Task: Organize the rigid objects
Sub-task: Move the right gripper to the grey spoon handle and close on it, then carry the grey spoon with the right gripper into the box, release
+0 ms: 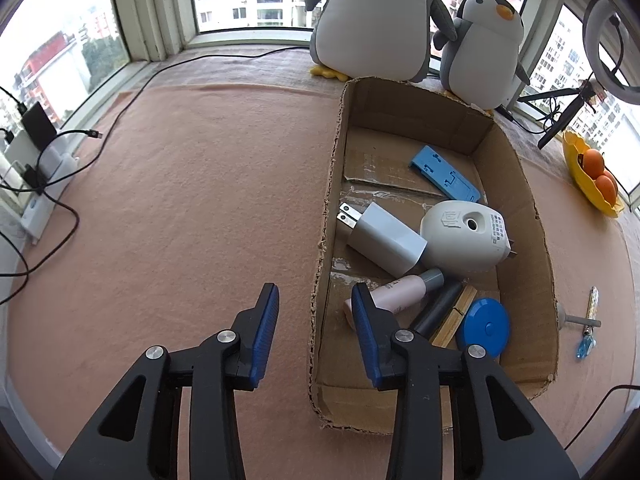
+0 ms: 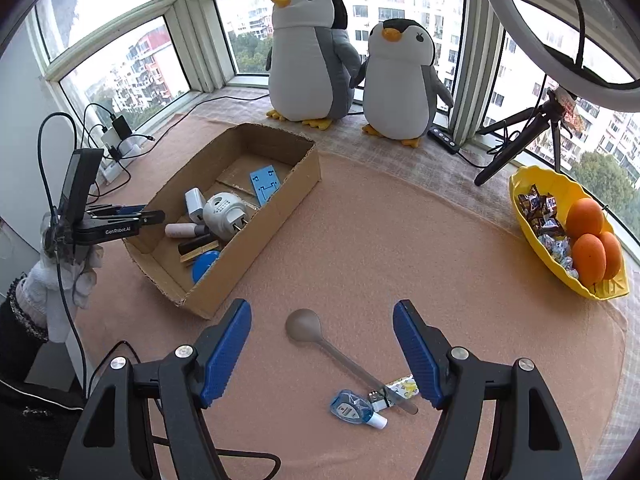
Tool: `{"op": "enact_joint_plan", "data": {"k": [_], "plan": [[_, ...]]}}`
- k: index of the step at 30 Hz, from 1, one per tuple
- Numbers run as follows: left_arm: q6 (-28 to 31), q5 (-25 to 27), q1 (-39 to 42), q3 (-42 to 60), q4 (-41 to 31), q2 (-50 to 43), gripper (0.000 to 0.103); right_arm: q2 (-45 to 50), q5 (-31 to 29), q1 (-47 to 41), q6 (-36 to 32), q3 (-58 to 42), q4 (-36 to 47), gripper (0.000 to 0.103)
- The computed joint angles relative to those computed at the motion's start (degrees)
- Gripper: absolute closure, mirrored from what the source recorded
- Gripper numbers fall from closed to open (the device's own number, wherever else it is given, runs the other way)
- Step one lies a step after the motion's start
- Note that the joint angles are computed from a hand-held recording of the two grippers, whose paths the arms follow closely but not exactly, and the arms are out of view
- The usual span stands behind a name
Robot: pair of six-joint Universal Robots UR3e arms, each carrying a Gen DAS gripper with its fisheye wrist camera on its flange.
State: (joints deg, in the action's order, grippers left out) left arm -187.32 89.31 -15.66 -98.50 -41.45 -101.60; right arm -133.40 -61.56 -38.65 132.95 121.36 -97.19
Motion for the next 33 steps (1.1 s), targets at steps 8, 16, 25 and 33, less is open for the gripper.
{"op": "enact_joint_plan", "data": {"k": [8,16,25,33], "plan": [[-1.2,1.2,-0.2,-1.1,-1.7,2.7,0.067,6.3,-7.8,6.9,-0.5,6.6,-10.0,0.033],[-3.1,2.4,0.3,-4.1,-3.0,7.6,0.067,17.6,-16.5,14.6,0.0,10.3,-22.6,0.051],[-5.9,3.1,0.6,-7.3,-4.4,12.1,0.065,25.5,-20.7,17.8,0.4,10.8,-29.0,0.069],[-7.4,4.1,0.3,-8.3,-4.7,13.8,0.065,26.4,-17.5,14.5,-0.1,8.7,-25.1,0.09]]}}
